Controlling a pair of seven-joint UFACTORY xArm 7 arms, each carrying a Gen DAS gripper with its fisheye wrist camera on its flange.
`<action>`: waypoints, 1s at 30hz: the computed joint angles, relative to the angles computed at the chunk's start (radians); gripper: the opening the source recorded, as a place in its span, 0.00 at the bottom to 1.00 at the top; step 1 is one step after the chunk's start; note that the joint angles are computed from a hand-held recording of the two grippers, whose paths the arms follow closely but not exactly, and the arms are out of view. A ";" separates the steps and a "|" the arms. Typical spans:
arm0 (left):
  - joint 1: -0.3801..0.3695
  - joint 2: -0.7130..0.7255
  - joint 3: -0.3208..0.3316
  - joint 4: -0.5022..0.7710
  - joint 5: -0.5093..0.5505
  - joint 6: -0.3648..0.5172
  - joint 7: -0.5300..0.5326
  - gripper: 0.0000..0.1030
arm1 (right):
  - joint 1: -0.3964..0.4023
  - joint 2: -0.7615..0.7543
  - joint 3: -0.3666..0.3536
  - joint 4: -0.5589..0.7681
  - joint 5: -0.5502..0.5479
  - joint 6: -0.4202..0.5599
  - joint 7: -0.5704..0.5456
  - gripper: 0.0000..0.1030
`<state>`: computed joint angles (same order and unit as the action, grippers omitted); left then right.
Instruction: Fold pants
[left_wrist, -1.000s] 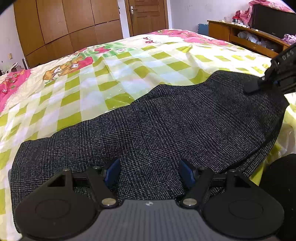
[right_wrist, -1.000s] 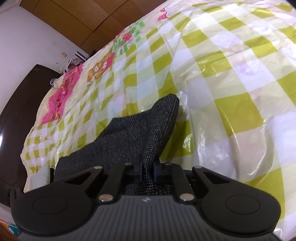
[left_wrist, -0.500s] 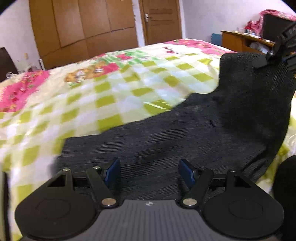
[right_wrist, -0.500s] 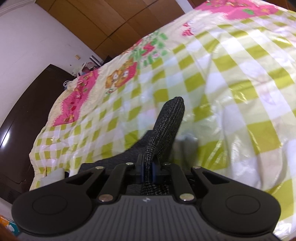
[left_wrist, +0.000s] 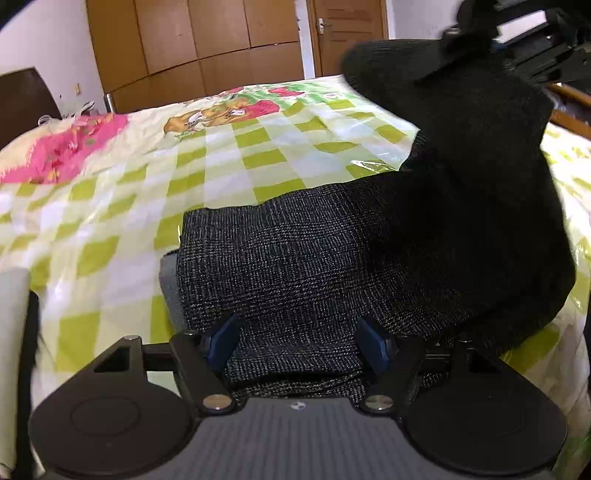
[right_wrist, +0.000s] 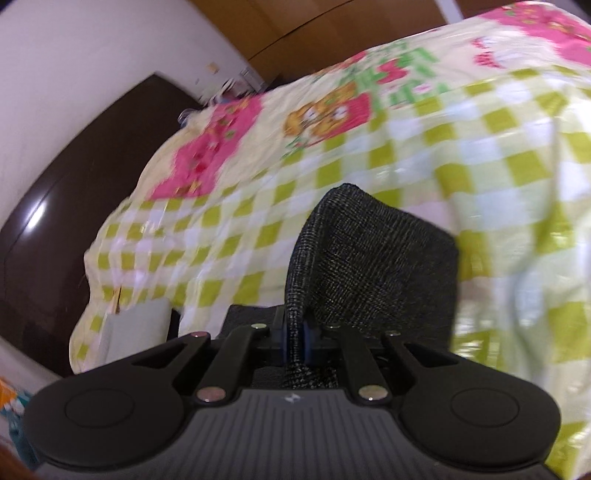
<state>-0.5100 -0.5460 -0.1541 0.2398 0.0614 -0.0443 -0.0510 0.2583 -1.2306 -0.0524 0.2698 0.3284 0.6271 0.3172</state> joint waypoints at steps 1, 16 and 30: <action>0.003 0.004 -0.002 -0.006 0.001 -0.015 -0.001 0.78 | 0.028 0.046 0.018 0.010 0.012 -0.036 0.001 0.09; -0.098 0.023 0.141 -0.052 0.016 -0.129 0.018 0.78 | 0.278 0.481 0.105 0.147 0.049 -0.222 -0.029 0.08; -0.092 -0.204 0.091 -0.182 0.027 -0.075 -0.028 0.80 | 0.304 0.652 0.111 0.208 0.076 -0.276 -0.003 0.14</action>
